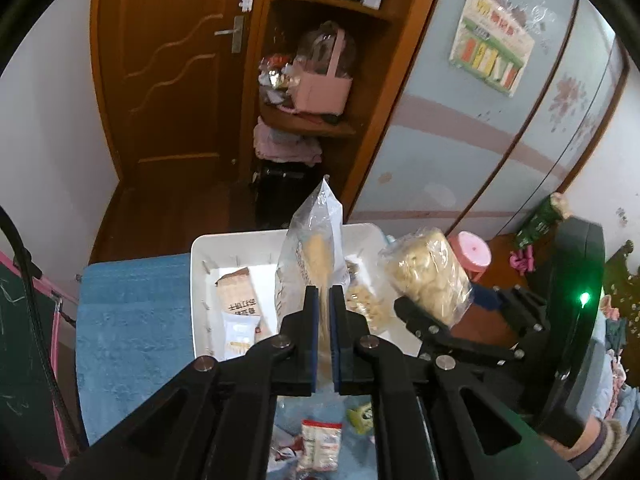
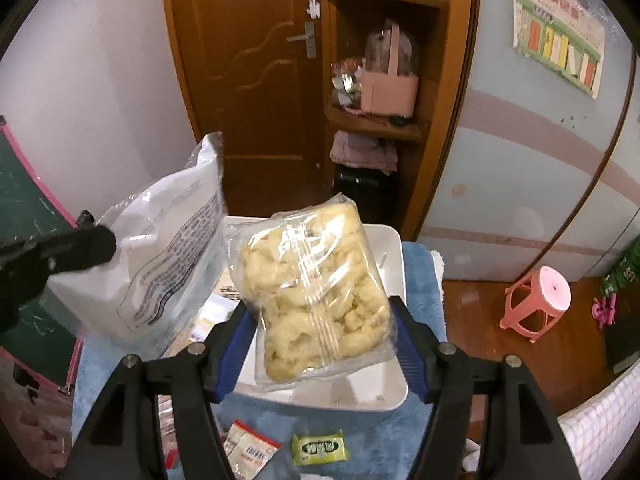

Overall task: Organize snacks
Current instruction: 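Carry both bags over the white bin and release them inside, then move both tools back over the remaining snacks on the table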

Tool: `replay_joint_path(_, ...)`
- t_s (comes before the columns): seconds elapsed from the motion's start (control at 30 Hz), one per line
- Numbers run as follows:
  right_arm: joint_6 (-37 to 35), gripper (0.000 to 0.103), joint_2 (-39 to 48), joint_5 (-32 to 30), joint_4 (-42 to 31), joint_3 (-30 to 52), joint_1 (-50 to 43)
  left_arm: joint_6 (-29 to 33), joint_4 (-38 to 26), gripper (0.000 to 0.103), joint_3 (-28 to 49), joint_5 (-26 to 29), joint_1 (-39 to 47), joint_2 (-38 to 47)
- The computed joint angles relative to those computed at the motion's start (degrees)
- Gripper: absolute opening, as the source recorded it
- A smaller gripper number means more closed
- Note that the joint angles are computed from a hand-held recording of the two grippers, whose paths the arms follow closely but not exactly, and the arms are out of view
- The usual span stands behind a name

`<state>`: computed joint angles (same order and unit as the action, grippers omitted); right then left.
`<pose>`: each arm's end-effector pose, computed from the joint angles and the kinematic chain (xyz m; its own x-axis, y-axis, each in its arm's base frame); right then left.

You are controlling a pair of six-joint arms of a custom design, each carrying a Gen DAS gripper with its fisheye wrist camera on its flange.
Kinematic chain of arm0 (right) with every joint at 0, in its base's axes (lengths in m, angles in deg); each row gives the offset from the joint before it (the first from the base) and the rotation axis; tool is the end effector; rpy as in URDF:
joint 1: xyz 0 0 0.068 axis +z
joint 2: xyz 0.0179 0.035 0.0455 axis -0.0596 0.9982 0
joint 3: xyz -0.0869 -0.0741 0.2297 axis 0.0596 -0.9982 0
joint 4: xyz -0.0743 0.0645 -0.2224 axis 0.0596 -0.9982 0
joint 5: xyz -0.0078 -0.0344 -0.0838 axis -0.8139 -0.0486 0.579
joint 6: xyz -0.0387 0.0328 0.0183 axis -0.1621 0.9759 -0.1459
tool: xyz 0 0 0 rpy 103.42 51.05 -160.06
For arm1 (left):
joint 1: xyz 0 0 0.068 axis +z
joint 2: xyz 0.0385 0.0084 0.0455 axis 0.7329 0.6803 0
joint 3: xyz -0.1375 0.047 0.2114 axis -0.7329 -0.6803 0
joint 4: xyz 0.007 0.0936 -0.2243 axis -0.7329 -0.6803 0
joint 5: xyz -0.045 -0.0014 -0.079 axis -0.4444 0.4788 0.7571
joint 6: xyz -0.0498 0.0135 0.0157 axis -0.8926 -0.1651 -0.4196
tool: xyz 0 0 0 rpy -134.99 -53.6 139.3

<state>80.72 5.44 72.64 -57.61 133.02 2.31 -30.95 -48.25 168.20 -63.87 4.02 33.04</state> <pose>0.2306 0.0276 0.3407 -0.7928 -0.1998 -0.5758 -0.2659 0.9635 0.0318 0.2233 -0.1973 0.3886 -0.7963 -0.0530 -0.6026 0.0987 0.9714 -0.2159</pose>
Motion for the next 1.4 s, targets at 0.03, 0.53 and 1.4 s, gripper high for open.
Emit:
replay_joint_path(0.03,0.0,0.069,1.4,0.5,0.8,-0.3,0.1,-0.2,0.7,0.012,-1.1,0.1,0.6,0.0)
replay_joint_path(0.53,-1.5,0.076,-1.0,0.2,3.1,-7.4,-1.6,-5.5,4.7,0.079,-20.7,0.9,7.0,-10.4)
replay_joint_path(1.4,-14.6,0.076,-17.9,-12.1,-19.5,-2.2,-15.1,-27.3,-18.0,0.079,-13.1,-17.4,-18.3,-18.4)
